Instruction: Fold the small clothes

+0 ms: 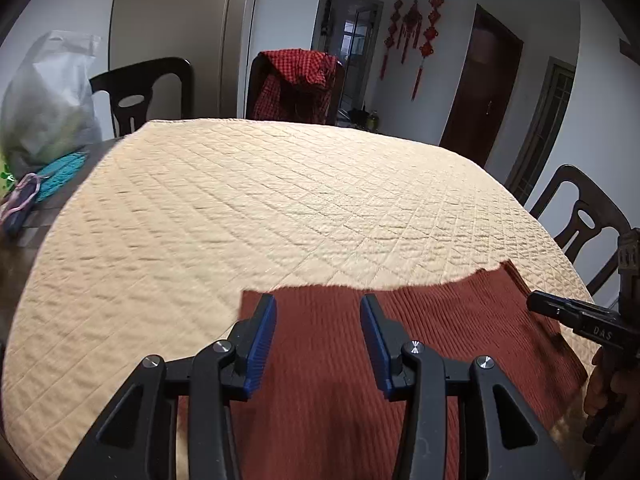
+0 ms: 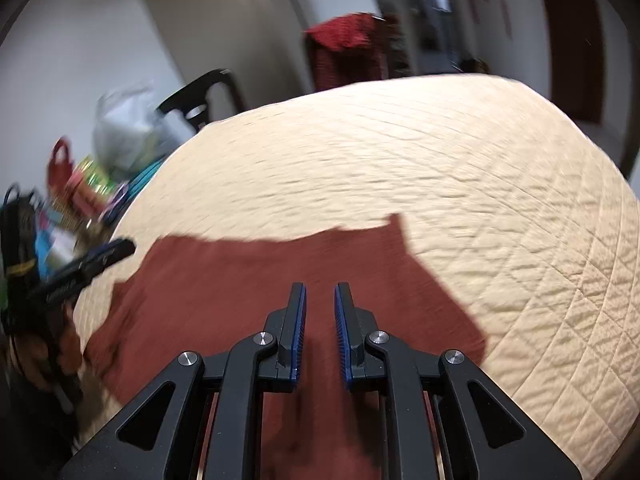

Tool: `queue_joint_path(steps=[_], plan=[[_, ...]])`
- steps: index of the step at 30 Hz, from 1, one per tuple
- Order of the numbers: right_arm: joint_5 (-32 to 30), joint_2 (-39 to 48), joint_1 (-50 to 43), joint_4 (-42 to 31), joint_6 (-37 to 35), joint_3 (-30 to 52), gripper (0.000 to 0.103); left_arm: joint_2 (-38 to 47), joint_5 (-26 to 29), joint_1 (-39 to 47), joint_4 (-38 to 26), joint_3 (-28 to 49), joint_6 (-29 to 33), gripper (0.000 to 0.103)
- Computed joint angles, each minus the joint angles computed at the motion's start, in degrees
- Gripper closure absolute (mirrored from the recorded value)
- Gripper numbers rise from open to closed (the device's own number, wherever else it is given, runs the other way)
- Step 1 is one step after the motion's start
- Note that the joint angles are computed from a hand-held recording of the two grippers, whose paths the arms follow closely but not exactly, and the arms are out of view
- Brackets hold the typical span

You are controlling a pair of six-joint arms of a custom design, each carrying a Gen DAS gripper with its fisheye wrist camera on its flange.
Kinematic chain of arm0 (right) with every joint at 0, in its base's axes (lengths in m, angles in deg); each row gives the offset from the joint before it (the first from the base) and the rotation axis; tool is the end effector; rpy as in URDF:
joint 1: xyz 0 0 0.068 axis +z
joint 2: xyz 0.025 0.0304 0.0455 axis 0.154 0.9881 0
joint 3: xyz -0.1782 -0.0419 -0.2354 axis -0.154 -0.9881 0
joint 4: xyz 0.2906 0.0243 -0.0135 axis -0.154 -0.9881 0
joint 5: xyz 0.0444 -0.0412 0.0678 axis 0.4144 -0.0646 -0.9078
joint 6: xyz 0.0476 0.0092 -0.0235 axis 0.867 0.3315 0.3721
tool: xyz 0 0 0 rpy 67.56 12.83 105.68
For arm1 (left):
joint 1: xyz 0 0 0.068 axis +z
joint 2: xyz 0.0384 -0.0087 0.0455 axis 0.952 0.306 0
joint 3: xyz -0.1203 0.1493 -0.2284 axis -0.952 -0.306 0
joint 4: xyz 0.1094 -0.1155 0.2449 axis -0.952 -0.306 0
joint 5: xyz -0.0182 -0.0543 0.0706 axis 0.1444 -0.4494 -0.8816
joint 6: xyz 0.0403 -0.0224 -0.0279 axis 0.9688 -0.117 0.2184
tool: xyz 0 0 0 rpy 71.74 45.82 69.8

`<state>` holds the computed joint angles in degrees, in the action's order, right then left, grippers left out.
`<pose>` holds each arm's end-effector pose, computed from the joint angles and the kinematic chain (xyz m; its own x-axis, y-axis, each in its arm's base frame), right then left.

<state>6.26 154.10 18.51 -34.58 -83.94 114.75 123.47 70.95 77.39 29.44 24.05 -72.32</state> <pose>0.3434 0.0714 0.1282 -0.7723 -0.0614 -0.6323 -0.3334 0.8864 0.3211 0.2272 0.0153 0.1344 -0.6636 -0.1337 -0.7360 -0.0289 0.9877 -0.1533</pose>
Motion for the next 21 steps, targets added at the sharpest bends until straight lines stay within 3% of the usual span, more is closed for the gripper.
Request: queue_joint_path(steps=[2, 5, 12, 16, 21], plan=[[0.53, 2.45, -1.63, -1.12, 2.09, 1.76, 0.088, 5.09, -1.09, -1.06, 1.18, 1.69, -0.94, 0.057], [-3.57, 3.26, -3.72, -0.15, 3.37, 1.52, 0.089, 10.83, -1.69, -0.94, 1.09, 3.16, -0.96, 0.057], [-4.32, 2.61, -4.39, 0.15, 4.17, 1.04, 0.09, 8.86, -1.93, -0.4, 2.16, 1.16, -1.65, 0.057], [3.01, -1.83, -0.69, 0.21, 2.18, -1.53, 0.088, 2.13, -2.15, -0.84, -2.05, -0.93, -1.41, 0.057], [2.47, -7.31, 4.84, 0.15, -2.83, -5.93, 0.088, -10.99, -1.49, -1.93, -7.66, -5.8, -0.71, 0.057]])
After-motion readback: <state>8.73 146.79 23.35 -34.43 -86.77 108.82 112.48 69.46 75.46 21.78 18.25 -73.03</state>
